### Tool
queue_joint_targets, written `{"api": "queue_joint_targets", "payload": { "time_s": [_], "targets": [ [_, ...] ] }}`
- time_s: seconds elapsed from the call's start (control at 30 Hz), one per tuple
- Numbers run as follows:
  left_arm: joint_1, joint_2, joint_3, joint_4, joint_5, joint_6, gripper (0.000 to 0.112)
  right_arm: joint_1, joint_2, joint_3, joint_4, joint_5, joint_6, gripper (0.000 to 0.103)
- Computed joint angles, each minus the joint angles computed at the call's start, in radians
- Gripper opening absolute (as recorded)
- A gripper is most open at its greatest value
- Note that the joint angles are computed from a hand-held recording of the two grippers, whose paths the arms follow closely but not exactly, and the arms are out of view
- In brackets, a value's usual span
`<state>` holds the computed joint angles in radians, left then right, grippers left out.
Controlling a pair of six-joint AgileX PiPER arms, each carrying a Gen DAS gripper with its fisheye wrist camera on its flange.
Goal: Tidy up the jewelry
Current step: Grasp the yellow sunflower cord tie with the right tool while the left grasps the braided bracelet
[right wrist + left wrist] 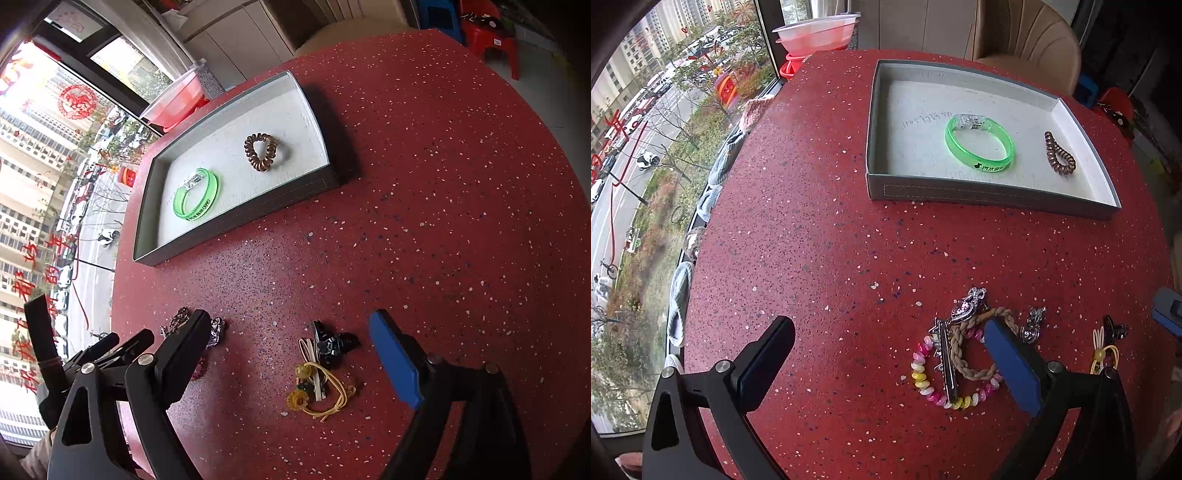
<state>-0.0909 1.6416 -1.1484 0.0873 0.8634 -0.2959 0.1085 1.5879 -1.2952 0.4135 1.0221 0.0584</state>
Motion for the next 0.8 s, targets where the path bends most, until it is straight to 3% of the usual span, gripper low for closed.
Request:
{"api": "queue_joint_targets", "payload": {
  "time_s": [0.37,0.8],
  "targets": [
    [0.028,-0.097,0.133,-0.023,-0.013,0.038,0.103,0.04,-0.05,0.091,-0.109,0.046,0.101,0.09],
    [-0.143,-0.141,0.145,0.076,-0.042,0.086,0.101,0.037,-0.079,0.169,-0.205,0.055,0.146,0.09]
  ]
}}
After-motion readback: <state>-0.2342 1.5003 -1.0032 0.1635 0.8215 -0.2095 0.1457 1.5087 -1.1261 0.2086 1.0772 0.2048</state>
